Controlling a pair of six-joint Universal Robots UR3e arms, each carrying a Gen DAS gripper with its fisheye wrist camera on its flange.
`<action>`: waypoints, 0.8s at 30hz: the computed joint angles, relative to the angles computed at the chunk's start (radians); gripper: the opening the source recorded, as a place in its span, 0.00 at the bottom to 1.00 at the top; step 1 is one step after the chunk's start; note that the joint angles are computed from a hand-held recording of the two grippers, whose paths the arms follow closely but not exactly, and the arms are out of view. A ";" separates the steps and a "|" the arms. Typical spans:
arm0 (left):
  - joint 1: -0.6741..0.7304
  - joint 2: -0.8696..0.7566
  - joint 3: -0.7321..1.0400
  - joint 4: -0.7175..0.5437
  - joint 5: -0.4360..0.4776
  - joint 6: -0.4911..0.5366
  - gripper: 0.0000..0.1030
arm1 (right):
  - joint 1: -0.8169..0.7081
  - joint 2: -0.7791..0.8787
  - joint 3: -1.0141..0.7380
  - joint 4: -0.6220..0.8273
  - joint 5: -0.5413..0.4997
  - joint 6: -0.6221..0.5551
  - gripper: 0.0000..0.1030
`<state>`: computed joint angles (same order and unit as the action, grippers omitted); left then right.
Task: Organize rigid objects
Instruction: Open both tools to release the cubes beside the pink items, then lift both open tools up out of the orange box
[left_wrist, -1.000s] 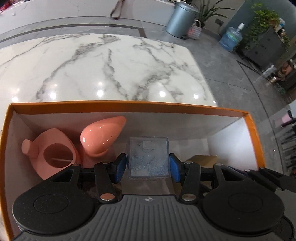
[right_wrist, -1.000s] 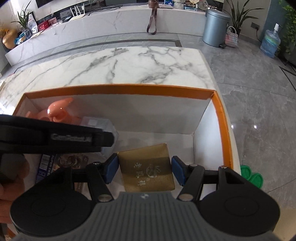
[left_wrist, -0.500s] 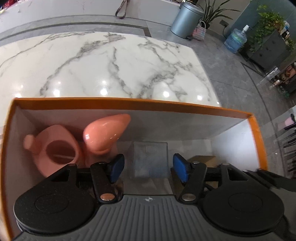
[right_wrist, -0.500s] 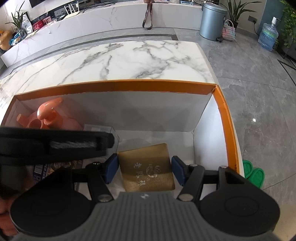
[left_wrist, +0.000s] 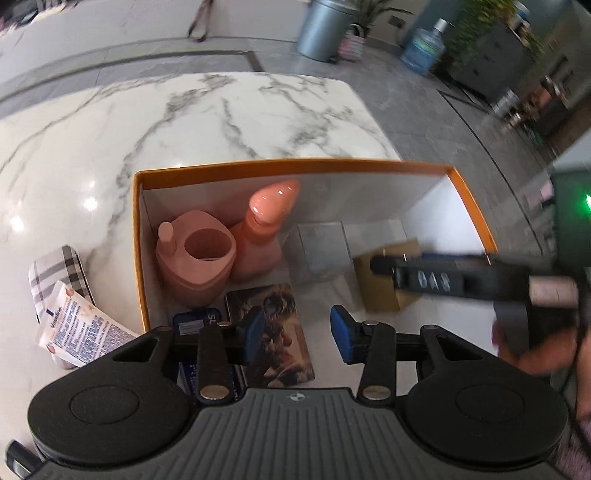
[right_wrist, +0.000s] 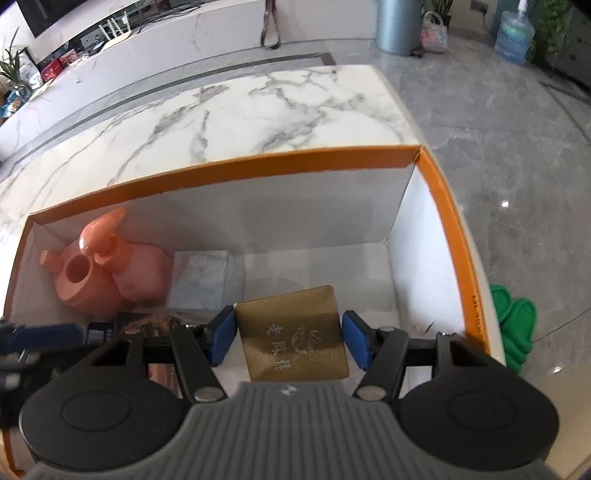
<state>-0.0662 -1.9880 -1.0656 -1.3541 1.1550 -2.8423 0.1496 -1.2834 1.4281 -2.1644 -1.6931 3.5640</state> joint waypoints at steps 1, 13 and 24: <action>0.000 0.011 -0.019 0.013 -0.004 0.019 0.48 | 0.004 0.008 -0.005 -0.002 -0.016 0.014 0.61; 0.028 0.058 -0.102 0.052 -0.043 0.080 0.46 | 0.004 0.109 -0.090 -0.066 0.016 0.109 0.61; 0.071 0.130 -0.209 0.183 -0.059 -0.026 0.46 | 0.009 -0.030 0.030 0.003 0.094 0.144 0.60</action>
